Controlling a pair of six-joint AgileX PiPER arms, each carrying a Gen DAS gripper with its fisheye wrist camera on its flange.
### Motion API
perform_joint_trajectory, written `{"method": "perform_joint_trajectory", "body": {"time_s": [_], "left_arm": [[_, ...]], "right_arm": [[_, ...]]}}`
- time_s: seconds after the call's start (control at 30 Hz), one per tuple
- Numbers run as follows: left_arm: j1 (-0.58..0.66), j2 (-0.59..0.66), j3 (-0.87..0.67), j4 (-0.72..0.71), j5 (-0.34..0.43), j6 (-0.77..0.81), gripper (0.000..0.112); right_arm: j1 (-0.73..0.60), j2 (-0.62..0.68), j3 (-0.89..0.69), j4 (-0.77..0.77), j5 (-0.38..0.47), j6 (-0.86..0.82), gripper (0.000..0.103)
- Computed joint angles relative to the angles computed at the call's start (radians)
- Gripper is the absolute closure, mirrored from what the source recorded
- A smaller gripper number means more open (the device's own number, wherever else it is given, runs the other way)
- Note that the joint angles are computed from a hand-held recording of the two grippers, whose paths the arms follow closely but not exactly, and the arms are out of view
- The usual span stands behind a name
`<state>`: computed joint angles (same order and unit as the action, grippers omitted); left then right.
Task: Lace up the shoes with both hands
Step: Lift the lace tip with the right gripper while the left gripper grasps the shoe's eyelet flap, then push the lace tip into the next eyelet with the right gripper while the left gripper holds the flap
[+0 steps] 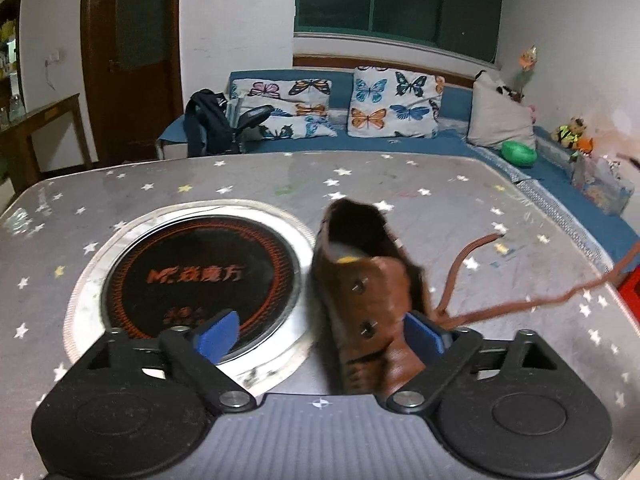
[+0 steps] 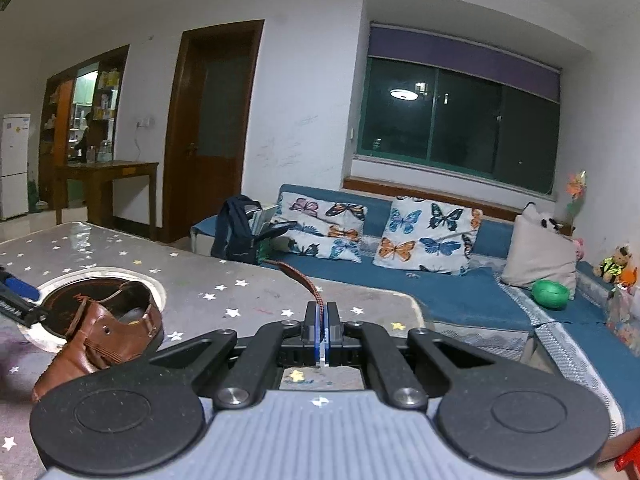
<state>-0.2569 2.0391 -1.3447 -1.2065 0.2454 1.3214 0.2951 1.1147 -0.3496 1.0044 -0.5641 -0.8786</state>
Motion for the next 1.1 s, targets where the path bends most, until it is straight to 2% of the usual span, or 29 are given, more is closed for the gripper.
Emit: {"method": "perform_joint_trajectory", "body": {"time_s": [0.1, 0.17, 0.23, 0.37, 0.43, 0.53, 0.6, 0.7, 0.8, 0.9, 1.1], "left_arm": [[-0.022, 0.012, -0.026, 0.033, -0.010, -0.048, 0.040], [-0.033, 0.025, -0.050, 0.100, -0.015, -0.134, 0.044], [-0.038, 0.040, -0.077, 0.174, -0.004, -0.242, 0.053], [-0.052, 0.051, -0.086, 0.210, -0.023, -0.352, 0.061], [-0.063, 0.052, -0.084, 0.234, -0.042, -0.400, 0.069], [-0.081, 0.057, -0.088, 0.339, -0.074, -0.529, 0.073], [-0.088, 0.061, -0.092, 0.364, -0.083, -0.563, 0.077], [-0.097, 0.066, -0.105, 0.487, -0.086, -0.697, 0.082], [-0.094, 0.069, -0.117, 0.520, -0.074, -0.733, 0.084], [-0.062, 0.076, -0.137, 0.378, -0.014, -0.594, 0.084], [0.061, 0.134, -0.224, 0.104, 0.242, -0.327, 0.084]], "right_arm": [[0.011, 0.018, -0.004, -0.033, 0.011, 0.034, 0.102], [0.028, 0.029, -0.009, -0.047, 0.020, 0.048, 0.102], [0.036, 0.048, -0.017, -0.083, 0.032, 0.082, 0.102], [0.056, 0.089, -0.031, -0.156, 0.046, 0.152, 0.102], [0.064, 0.111, -0.038, -0.197, 0.053, 0.193, 0.102], [0.080, 0.136, -0.043, -0.248, 0.069, 0.242, 0.102], [0.088, 0.162, -0.054, -0.302, 0.083, 0.293, 0.102], [0.102, 0.198, -0.067, -0.363, 0.092, 0.349, 0.102], [0.120, 0.228, -0.085, -0.406, 0.105, 0.383, 0.102], [0.138, 0.248, -0.102, -0.427, 0.117, 0.393, 0.102], [0.178, 0.299, -0.138, -0.443, 0.143, 0.372, 0.102]]}}
